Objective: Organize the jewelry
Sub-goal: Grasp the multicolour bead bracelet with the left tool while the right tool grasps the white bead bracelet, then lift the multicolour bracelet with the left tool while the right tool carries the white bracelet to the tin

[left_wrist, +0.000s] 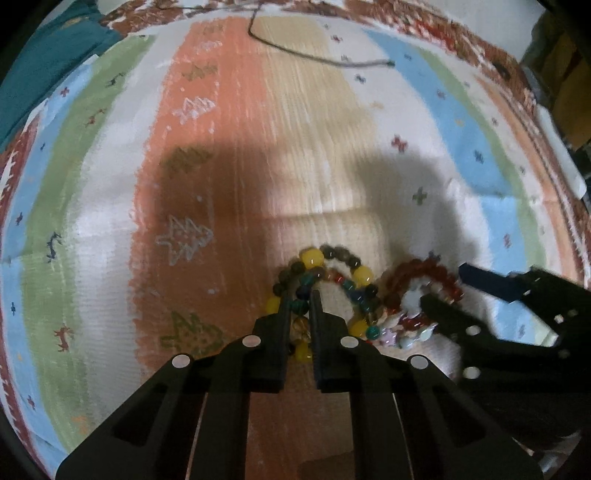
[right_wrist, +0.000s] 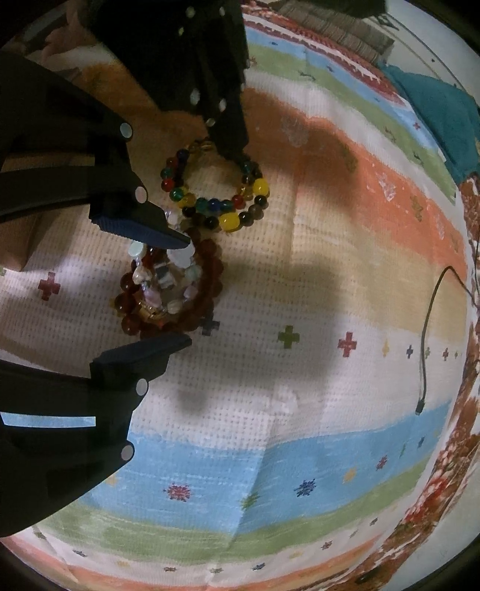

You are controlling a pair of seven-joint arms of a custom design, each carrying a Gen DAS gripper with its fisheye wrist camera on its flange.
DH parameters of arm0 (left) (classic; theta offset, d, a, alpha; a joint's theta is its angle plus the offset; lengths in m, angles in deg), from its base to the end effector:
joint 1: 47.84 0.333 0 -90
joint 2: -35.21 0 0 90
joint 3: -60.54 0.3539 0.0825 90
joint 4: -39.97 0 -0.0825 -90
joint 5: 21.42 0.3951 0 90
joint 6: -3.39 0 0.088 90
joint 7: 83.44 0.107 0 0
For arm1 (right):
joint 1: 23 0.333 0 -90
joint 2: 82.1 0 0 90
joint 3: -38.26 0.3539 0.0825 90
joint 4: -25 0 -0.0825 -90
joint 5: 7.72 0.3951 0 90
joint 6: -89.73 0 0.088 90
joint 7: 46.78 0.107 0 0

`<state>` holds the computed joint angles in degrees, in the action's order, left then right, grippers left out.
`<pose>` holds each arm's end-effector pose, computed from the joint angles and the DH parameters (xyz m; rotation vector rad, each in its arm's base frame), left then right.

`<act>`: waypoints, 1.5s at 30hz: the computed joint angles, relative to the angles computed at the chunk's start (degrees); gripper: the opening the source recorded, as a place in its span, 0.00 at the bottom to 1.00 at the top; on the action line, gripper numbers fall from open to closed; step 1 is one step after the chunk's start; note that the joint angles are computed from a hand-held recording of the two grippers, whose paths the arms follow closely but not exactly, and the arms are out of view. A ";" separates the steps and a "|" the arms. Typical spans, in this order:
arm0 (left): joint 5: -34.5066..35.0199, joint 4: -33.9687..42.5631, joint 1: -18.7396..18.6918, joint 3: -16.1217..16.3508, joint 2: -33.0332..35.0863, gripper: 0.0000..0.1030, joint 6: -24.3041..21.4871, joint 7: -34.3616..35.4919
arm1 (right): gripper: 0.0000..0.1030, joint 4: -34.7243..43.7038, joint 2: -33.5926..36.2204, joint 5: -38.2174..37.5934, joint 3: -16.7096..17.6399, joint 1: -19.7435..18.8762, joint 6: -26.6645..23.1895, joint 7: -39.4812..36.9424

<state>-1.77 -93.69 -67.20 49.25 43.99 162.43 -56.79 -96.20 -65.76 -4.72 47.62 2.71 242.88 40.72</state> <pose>0.4703 -0.2945 0.3304 -2.3759 1.7987 -0.4473 0.5106 0.3514 0.3364 -2.5318 1.3364 -0.0964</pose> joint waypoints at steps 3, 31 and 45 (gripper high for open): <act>-0.59 -1.40 0.58 -0.10 -1.93 0.09 0.85 0.44 | 0.46 0.04 -0.11 0.40 0.35 -0.04 -0.14 -0.73; 0.30 -1.52 1.30 -0.49 -2.52 0.09 0.19 0.23 | 0.18 1.85 2.27 -0.79 0.61 1.87 -0.93 -0.99; 3.66 -1.87 0.80 -1.36 -5.07 0.09 -0.81 -2.36 | 0.18 -1.76 -2.62 0.76 0.98 0.72 2.63 -1.75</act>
